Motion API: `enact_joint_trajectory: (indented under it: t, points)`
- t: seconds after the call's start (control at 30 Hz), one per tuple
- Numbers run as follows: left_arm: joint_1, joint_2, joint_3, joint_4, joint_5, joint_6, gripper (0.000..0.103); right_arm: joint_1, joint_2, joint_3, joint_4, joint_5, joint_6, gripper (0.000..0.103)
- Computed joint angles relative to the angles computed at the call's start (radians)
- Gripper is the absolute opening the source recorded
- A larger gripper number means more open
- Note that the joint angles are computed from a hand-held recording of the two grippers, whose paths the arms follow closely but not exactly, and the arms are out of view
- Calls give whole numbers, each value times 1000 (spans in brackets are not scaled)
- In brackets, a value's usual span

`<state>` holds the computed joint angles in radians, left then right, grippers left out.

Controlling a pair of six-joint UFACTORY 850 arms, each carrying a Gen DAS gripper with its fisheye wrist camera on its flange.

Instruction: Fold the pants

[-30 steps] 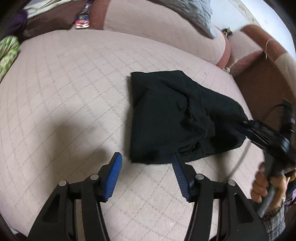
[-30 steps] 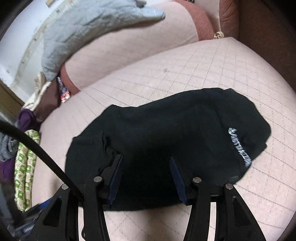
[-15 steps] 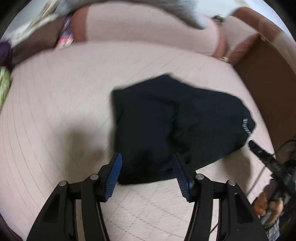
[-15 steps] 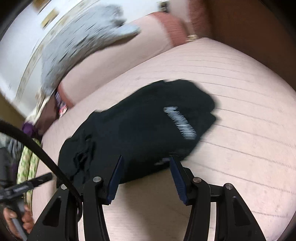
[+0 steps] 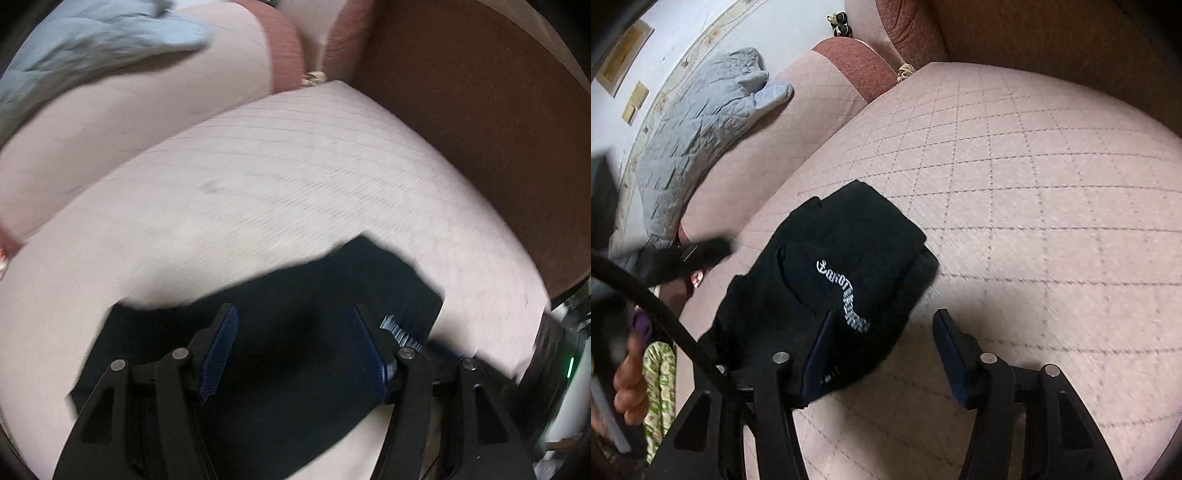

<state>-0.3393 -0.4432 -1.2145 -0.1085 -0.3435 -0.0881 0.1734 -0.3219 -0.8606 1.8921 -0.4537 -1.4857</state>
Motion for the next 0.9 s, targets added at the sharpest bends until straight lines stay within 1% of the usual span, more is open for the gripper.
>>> enact_joint_trajectory:
  t: [0.07,0.1,0.13,0.17,0.23,0.27,0.33,0.37,0.4,0.47,0.5,0.6,0.67,0.77,0.9]
  points:
    - [-2,-73,-81,-126,-29,117,62,9,-7,0,59,0,-48,64]
    - [-4,-113,-125,-157,-50,146,62,20,-8,1,100,12,-90,65]
    - [-9,-151,-166,-161,-72,151,62,29,-9,1,138,23,-135,65]
    - [-16,-191,-209,-131,-94,127,62,37,-10,2,170,31,-171,65]
    - [-27,-244,-268,-99,-138,116,62,50,-16,2,245,39,-245,64]
    - [-33,-266,-290,-83,-160,113,62,55,-19,-2,257,45,-259,63]
    - [-44,-276,-297,-40,-165,99,54,55,-25,-12,237,50,-239,35]
    - [-47,-267,-285,-20,-154,90,39,45,-33,-20,174,34,-172,31]
    - [-45,-253,-267,-20,-141,91,33,33,-37,-24,130,15,-111,24]
    - [-27,-213,-222,-115,-121,160,25,24,-36,-28,69,-6,-52,21]
    - [-17,-182,-189,-160,-106,194,23,29,-24,-23,74,-3,-67,20]
    - [7,-78,-78,-269,-40,291,23,62,34,5,164,28,-207,19]
    - [25,-13,-13,-340,-9,346,22,80,69,18,175,23,-237,19]
    - [72,100,96,-525,24,507,20,129,117,25,177,46,-283,19]
    - [176,241,241,-862,32,806,20,222,155,4,105,84,-286,18]
